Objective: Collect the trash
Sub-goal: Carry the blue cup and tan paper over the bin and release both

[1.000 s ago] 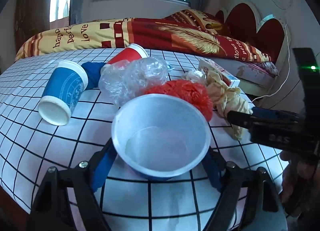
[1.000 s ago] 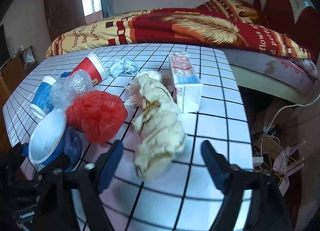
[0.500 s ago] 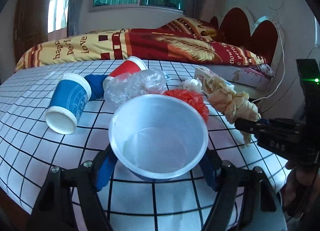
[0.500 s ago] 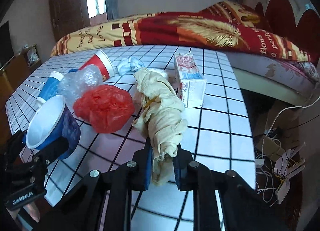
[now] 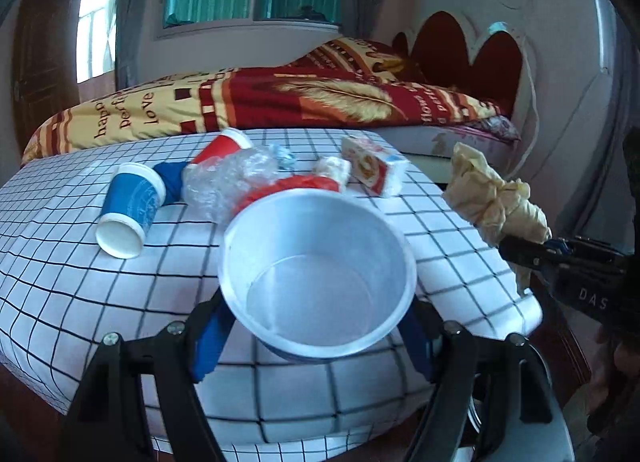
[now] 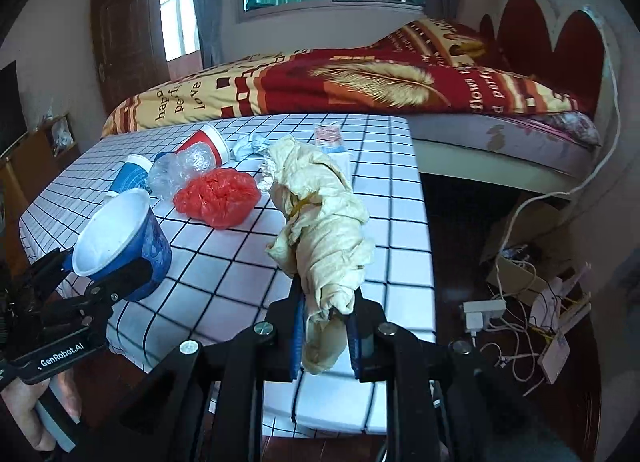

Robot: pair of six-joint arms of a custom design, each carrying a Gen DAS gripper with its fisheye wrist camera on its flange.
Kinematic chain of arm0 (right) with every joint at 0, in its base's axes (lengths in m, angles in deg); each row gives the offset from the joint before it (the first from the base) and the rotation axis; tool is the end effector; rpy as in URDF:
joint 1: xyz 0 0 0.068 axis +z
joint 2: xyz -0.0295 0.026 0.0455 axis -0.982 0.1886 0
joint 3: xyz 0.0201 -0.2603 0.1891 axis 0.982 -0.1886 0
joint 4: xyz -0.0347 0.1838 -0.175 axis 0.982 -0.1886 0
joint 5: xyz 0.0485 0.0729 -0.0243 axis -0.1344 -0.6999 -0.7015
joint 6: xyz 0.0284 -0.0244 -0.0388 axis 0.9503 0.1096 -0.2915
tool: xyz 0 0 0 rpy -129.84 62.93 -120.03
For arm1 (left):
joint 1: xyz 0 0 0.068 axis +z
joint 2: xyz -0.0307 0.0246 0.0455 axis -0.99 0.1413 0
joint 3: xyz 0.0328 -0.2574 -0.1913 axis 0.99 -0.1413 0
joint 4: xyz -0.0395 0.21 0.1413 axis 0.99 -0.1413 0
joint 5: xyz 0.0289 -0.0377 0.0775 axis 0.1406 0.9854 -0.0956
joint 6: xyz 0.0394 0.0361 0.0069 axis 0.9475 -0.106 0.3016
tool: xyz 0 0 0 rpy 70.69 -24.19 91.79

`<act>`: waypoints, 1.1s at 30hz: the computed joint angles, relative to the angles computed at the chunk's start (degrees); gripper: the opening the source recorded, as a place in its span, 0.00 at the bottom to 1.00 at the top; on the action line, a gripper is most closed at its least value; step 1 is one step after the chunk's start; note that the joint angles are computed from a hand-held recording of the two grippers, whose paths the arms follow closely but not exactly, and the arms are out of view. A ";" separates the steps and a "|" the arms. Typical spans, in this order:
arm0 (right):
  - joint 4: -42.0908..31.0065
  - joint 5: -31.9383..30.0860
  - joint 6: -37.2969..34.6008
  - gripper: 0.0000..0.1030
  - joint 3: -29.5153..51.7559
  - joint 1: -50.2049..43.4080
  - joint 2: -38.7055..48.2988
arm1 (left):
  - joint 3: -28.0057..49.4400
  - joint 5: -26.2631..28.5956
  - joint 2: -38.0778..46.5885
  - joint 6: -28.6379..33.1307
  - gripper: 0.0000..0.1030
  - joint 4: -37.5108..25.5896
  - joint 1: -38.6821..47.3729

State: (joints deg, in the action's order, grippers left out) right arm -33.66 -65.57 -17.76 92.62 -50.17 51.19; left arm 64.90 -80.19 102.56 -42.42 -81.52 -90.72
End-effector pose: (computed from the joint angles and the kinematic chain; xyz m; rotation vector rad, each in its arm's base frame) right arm 0.2997 0.1656 0.3452 -0.4894 2.1920 0.3042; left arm 0.2221 -0.0297 0.3255 -0.1225 2.1664 -0.0518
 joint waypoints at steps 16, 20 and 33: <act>-4.62 -1.93 -0.77 0.19 -12.80 -9.47 -18.52 | 2.10 -10.17 -0.03 -4.39 0.73 -3.07 -20.94; -5.32 -4.37 -1.59 0.19 -16.33 -14.99 -22.00 | 3.31 -12.03 2.46 -5.33 0.73 -2.69 -25.78; -5.14 -15.34 -8.74 0.19 -25.51 -35.17 -25.25 | 6.40 -13.81 11.72 -7.69 0.73 -0.94 -36.73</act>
